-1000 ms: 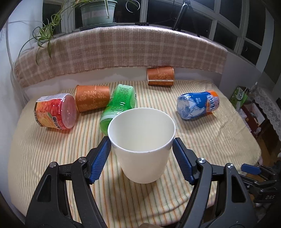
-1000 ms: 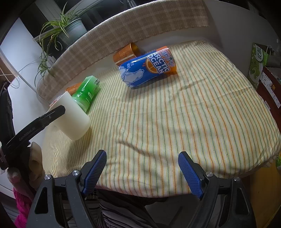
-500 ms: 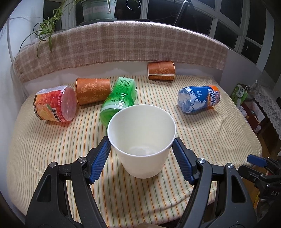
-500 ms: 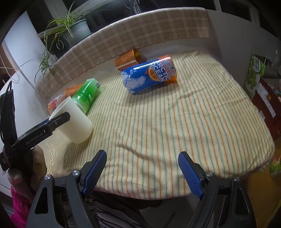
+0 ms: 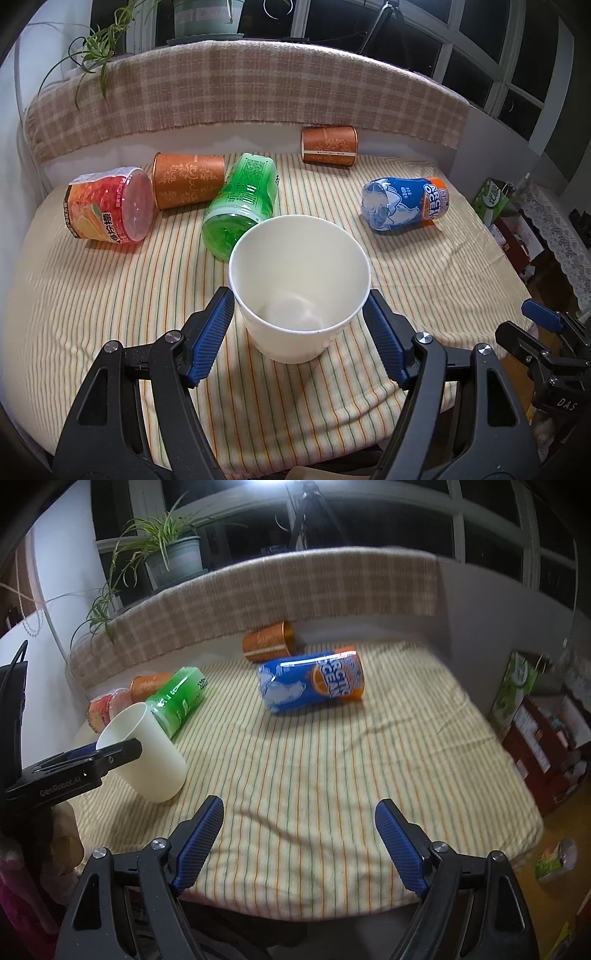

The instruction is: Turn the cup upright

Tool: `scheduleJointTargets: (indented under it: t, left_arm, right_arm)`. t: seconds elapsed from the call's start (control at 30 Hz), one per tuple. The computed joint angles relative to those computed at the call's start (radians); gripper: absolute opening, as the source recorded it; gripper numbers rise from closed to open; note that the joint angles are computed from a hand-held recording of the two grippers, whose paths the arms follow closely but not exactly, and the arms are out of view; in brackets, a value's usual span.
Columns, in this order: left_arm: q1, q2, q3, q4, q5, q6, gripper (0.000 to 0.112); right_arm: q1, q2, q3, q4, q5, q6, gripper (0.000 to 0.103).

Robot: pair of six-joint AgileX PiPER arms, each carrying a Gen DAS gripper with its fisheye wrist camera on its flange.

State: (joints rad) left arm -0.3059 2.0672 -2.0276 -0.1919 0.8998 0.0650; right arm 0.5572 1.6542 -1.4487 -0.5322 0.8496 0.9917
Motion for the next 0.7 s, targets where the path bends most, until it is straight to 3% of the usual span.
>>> scheduleJointTargets:
  t: [0.5, 0.7]
  left_arm:
    - [0.026, -0.033, 0.064, -0.059, -0.006, 0.048, 0.078]
    - [0.04, -0.102, 0.187, -0.067, -0.068, 0.078, 0.079]
  right_arm:
    - [0.028, 0.011, -0.016, -0.037, 0.02, 0.018, 0.087]
    - [0.046, 0.013, -0.024, -0.059, 0.028, 0.034, 0.088]
